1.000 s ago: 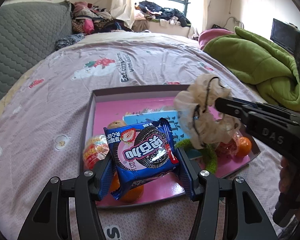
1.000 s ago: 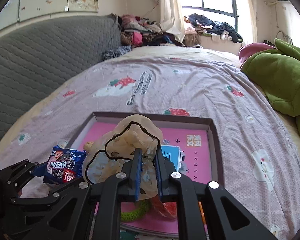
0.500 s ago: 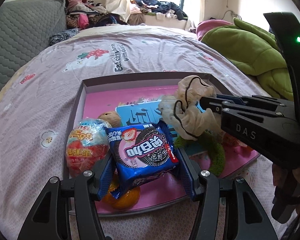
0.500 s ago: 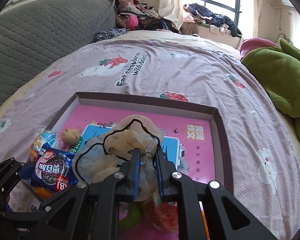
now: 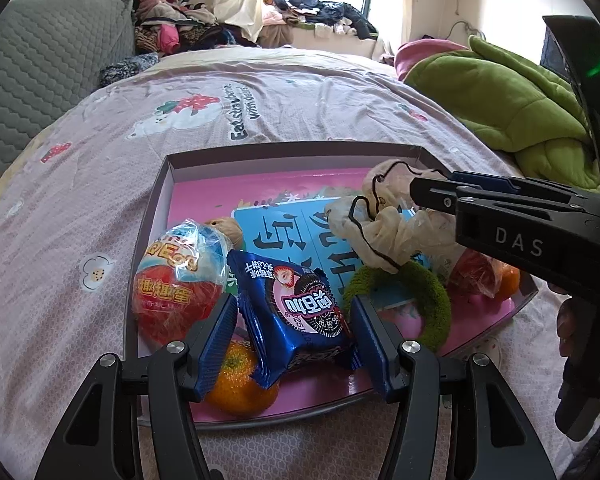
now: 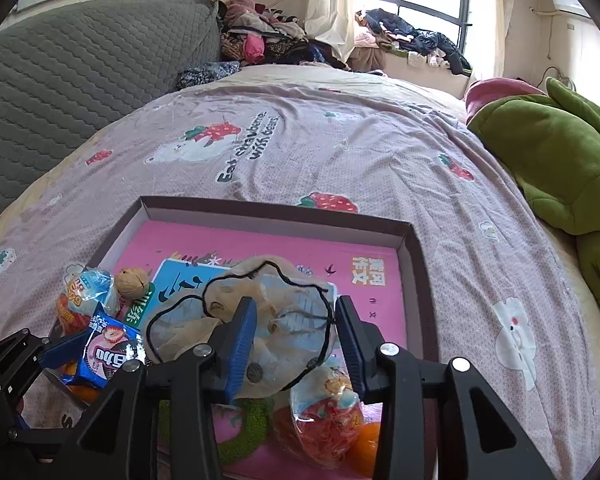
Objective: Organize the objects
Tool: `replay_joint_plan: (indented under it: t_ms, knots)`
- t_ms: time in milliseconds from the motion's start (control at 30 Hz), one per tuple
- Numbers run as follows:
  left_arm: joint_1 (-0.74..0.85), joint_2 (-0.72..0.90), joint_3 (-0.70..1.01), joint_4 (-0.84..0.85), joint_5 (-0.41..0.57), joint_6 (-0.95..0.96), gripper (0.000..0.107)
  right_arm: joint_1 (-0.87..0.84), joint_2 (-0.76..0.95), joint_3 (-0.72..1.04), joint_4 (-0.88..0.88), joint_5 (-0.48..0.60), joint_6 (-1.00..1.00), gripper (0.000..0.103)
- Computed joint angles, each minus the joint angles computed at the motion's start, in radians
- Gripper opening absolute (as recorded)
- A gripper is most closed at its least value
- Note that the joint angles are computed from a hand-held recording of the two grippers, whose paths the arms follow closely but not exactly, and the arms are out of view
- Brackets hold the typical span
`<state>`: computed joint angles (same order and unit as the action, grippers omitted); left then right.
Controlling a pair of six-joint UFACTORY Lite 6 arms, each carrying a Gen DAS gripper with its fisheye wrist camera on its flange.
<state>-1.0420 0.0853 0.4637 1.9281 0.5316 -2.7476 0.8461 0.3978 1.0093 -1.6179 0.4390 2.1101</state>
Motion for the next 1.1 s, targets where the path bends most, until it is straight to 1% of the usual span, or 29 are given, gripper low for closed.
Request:
replay_joint_plan:
  t_ms: [167, 433, 533, 633, 900, 967, 1100]
  knots:
    - [-0.014, -0.035, -0.010, -0.037, 0.005, 0.032, 0.061, -0.006, -0.023, -0.009, 0.032, 0.004, -0.029, 0.044]
    - [-0.080, -0.106, -0.021, -0.201, 0.029, 0.150, 0.061, 0.003, -0.103, -0.066, 0.060, 0.015, -0.048, 0.046]
    - [-0.122, -0.126, -0.014, -0.302, 0.068, 0.224, 0.062, 0.011, -0.140, -0.088, 0.076, 0.019, -0.058, 0.046]
    - [-0.147, -0.158, -0.022, -0.362, 0.088, 0.261, 0.067, 0.026, -0.168, -0.101, 0.109, 0.028, -0.091, 0.046]
    - [-0.229, -0.257, -0.031, -0.518, 0.164, 0.369, 0.068, 0.071, -0.259, -0.141, 0.179, 0.065, -0.144, 0.052]
    - [-0.250, -0.282, -0.031, -0.553, 0.181, 0.400, 0.072, 0.084, -0.284, -0.149, 0.203, 0.072, -0.162, 0.052]
    - [-0.314, -0.329, -0.022, -0.637, 0.252, 0.453, 0.072, 0.115, -0.337, -0.166, 0.261, 0.100, -0.209, 0.053]
